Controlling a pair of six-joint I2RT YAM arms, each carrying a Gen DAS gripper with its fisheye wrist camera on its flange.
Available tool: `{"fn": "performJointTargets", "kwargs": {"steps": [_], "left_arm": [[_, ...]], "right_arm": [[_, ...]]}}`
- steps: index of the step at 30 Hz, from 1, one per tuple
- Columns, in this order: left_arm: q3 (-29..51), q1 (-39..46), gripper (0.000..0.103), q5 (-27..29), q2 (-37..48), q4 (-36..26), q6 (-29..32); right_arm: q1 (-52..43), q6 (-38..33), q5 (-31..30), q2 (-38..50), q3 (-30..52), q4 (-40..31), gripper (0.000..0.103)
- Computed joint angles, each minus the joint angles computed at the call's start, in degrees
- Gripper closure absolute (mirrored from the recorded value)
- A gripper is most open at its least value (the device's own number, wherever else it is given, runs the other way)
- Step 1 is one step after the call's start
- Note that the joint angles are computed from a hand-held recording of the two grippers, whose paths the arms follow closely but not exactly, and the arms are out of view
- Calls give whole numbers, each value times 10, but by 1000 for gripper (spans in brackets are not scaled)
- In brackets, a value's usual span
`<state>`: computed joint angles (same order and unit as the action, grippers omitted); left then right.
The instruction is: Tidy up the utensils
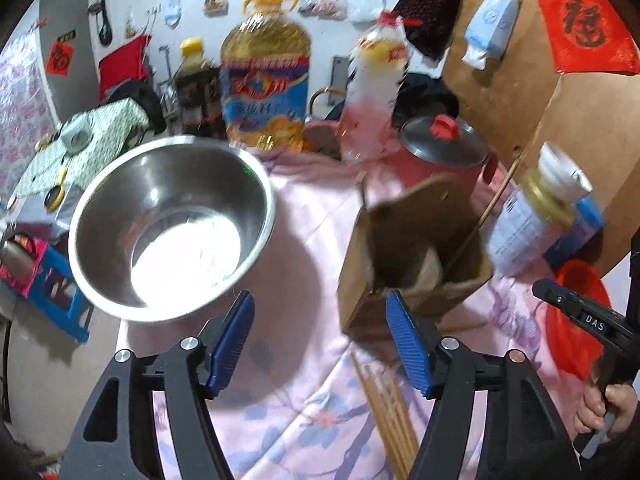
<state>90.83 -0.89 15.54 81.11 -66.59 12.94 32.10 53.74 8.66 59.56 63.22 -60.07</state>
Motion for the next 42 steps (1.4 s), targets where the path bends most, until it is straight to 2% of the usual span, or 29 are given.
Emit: {"fn": "performJointTargets", "kwargs": {"steps": [7, 14, 24, 32, 33, 34, 38, 42], "left_arm": [[-82, 29, 35, -19, -24, 8, 4], [-127, 30, 35, -46, -35, 13, 0], [-155, 34, 35, -66, -34, 14, -9], [-166, 29, 35, -70, -30, 13, -16], [-167, 27, 35, -71, -31, 14, -17], [-168, 24, 35, -71, -31, 14, -18], [-174, 13, 35, -71, -32, 16, -19], [-179, -2, 35, -67, -31, 17, -24]], "right_arm": [[-33, -20, -68, 14, -92, 76, 83], [14, -58, -75, 98, -127, 182, 83], [8, -89, -83, 168, -139, 256, 83], [2, -113, -68, 169, -154, 278, 88], [-1, -120, -70, 167, -159, 283, 95], [1, -123, -63, 167, -158, 276, 98], [-13, -118, -59, 132, -176, 254, 98], [-43, -117, -50, 62, -203, 202, 102]]}}
